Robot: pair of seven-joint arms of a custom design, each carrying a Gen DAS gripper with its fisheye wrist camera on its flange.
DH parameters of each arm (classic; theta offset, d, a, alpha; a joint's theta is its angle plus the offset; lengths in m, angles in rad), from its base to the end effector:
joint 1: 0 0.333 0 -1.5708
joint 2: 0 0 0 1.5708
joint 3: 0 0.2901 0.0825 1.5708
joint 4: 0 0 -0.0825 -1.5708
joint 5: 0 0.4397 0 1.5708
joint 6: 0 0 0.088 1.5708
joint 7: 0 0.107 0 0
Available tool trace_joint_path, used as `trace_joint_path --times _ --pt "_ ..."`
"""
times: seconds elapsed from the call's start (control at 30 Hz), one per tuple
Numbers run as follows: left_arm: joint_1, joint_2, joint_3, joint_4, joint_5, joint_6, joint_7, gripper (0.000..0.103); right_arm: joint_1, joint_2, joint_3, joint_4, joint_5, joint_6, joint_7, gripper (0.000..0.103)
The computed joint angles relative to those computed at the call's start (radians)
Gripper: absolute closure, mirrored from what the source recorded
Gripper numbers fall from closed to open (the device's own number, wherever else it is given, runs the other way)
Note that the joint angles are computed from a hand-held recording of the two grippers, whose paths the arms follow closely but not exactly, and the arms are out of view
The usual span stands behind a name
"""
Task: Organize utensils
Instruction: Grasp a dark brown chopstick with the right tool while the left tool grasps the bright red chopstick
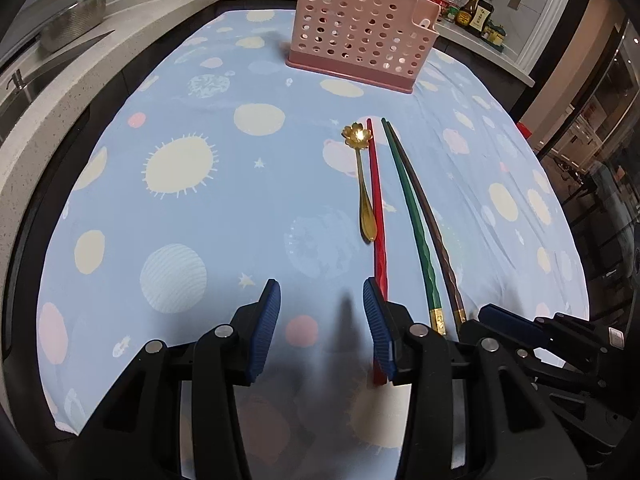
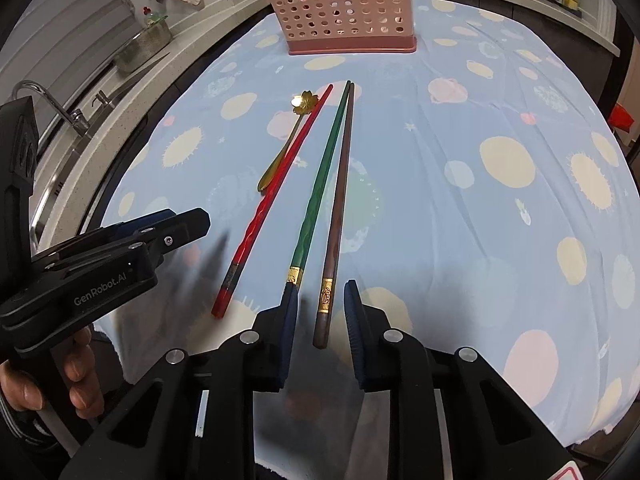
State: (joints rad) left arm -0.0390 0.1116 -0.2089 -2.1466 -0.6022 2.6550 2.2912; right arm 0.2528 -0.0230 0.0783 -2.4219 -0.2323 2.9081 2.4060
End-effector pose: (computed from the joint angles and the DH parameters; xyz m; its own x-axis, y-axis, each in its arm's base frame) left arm 0.6108 -0.1376 0.3296 -0.4962 -0.8505 0.1746 -0.7910 0.3600 -0.4947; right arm 0.5267 0.1958 0.3051 -0.2247 -0.9438 -0.2424 -0.8462 0.3123 -0.4317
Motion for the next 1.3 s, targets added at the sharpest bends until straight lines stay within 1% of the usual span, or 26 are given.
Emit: trace_joint_path --times 0.03,0.27,0.53,0.93,1.2,1.3 --pt "-0.001 -0.002 -0.001 -0.004 0.002 -0.002 0.001 0.062 0.002 0.003 0.000 0.000 0.020 0.001 -0.016 0.084" --pt "-0.010 -0.020 -0.002 -0.030 -0.007 -0.018 0.031 0.062 0.007 0.017 -0.006 0.009 0.018 -0.011 -0.014 0.085" --pt "-0.025 -0.028 0.004 -0.042 -0.012 -0.040 0.056 0.061 0.008 0.019 -0.013 0.003 0.021 -0.006 -0.002 0.095" --pt "-0.028 -0.023 0.002 -0.046 -0.016 -0.049 0.073 0.063 0.000 0.012 -0.012 -0.006 0.004 -0.005 0.027 0.095" --pt "-0.027 -0.026 0.003 -0.045 -0.045 -0.077 0.101 0.083 0.000 0.014 -0.011 -0.004 0.001 -0.007 0.029 0.095" --pt "-0.027 -0.026 0.005 -0.044 -0.055 -0.092 0.113 0.094 0.001 0.015 -0.012 -0.004 0.006 -0.006 0.023 0.095"
